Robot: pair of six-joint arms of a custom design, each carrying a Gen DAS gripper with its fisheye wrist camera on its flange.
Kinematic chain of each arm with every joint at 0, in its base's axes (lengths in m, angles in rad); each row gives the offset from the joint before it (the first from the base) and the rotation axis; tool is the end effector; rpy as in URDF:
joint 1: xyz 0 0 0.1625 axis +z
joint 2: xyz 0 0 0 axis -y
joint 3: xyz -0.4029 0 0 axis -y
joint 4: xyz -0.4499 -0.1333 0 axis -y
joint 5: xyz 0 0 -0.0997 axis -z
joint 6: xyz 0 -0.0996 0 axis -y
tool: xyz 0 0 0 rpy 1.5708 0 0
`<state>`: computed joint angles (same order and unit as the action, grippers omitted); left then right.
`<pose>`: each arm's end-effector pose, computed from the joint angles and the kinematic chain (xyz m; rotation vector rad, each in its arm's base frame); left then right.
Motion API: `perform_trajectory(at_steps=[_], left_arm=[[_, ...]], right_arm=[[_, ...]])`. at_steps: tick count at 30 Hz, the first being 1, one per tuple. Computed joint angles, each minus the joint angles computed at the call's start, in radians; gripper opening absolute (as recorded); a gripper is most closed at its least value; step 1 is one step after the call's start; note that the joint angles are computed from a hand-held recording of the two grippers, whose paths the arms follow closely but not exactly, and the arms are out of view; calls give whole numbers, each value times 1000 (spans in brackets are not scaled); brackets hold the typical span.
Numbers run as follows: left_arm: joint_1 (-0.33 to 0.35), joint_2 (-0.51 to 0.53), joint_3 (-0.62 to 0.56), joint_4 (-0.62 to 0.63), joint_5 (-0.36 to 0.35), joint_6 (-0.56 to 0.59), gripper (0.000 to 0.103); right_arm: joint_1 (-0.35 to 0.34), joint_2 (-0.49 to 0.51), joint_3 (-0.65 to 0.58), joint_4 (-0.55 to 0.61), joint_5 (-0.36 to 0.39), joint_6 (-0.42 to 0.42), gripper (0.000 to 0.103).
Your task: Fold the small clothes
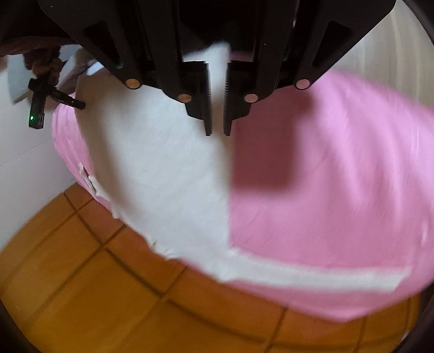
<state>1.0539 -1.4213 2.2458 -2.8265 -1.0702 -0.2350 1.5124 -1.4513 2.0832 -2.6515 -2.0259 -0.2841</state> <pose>-0.0860 -0.5177 0.1929 0.2314 2.7150 -0.8096 0.0579 -0.5440 0.2594 0.1551 -2.5801 0.4787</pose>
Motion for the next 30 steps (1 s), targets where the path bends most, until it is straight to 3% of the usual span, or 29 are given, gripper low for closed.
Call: perform_trajectory(at_steps=[1,2,7,11,17,24,25,28,30], left_arm=[[-6,27,-16,-17,9,15,41],[-19,77,-42,-54,38,30,56],[-27,275,-178,-115,65,91,56],[-16,411,-291,-113,69,94,56],[-1,490,-338,-93,130,124,56],[0,516,-338,-155,134,171,66],[0,520,-340,-158,135,168,69],[-5,533,-349,-160,143,161,74],[-6,536,-353,-156,148,161,74]], right_arm=[[-7,-7,3,-14,7,8,41],[-12,-6,-1,-33,7,21,41],[-40,16,-35,-152,-19,73,52],[-63,76,-117,-263,-77,91,52],[-78,277,-358,-481,-250,-69,52],[-104,531,-731,-526,-412,-265,50],[-108,570,-792,-522,-442,-290,48],[-119,593,-858,-460,-474,-290,5],[-117,568,-844,-471,-456,-289,5]])
